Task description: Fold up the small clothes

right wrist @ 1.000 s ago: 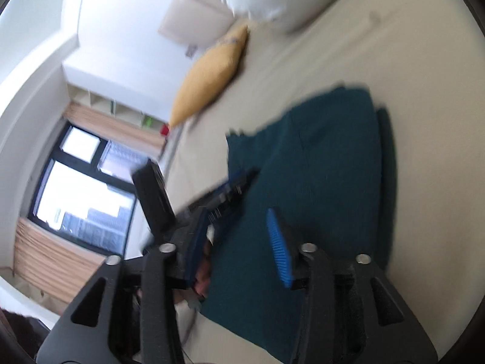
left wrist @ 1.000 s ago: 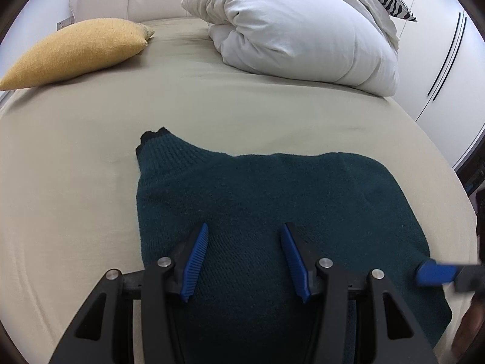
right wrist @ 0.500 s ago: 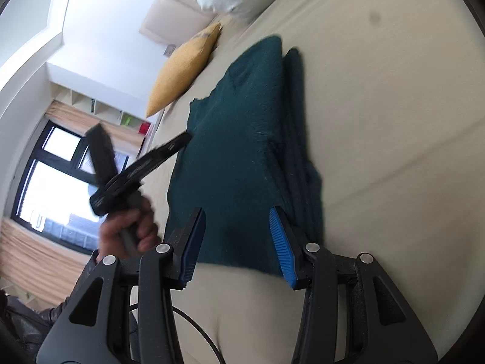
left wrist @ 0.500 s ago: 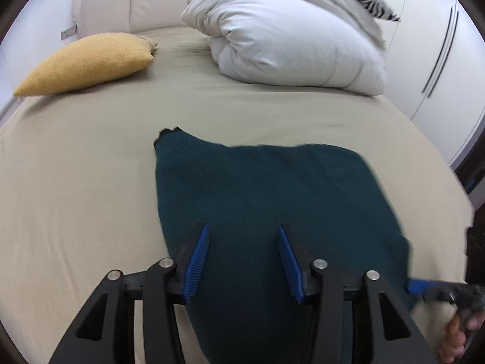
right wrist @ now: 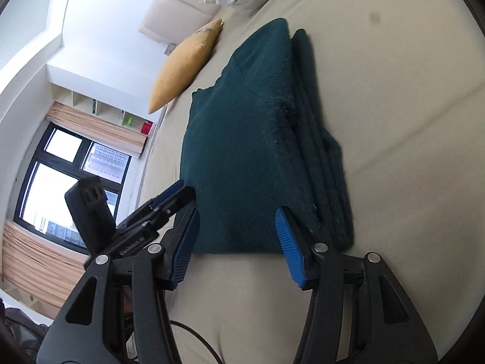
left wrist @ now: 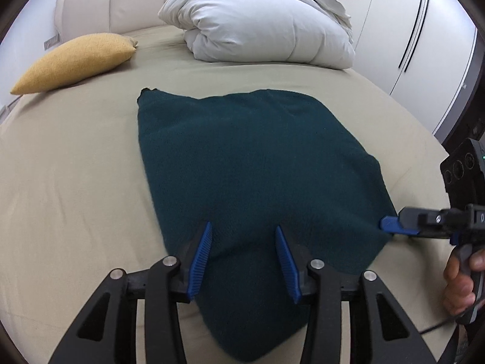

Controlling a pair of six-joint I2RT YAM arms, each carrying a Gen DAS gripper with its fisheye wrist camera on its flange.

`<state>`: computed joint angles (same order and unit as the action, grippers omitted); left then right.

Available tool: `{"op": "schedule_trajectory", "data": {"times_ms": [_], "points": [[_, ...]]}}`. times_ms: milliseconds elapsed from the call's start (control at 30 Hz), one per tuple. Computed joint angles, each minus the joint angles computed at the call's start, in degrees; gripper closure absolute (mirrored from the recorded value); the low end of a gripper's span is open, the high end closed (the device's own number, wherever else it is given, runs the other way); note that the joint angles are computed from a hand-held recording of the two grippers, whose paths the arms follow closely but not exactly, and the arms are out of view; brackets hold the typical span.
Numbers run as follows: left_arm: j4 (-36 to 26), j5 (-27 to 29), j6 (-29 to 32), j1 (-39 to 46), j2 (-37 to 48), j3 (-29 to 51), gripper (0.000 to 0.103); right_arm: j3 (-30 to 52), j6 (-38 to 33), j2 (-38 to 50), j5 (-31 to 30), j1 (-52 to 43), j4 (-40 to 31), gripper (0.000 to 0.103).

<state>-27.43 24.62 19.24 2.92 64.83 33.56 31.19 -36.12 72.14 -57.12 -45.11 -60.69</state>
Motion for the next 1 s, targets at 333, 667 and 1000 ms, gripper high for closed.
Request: {"op": "schedule_trajectory", "data": {"times_ms": [333, 667, 1000], "points": [[-7.7, 13.7, -0.97, 16.98, 14.21, 13.3, 0.028, 11.87, 9.33, -3.13, 3.56, -2.87, 1.89, 0.02], [-7.49, 16.27, -8.52, 10.57, 27.8, 19.28, 0.02, 18.91, 29.55, 16.15, 9.17, 15.55, 20.65, 0.024], [-8.22, 12.71, -10.32, 6.88, 27.44, 21.45, 0.061, 19.28, 36.77, 13.66, 23.21, 26.25, 25.4, 0.079]]}}
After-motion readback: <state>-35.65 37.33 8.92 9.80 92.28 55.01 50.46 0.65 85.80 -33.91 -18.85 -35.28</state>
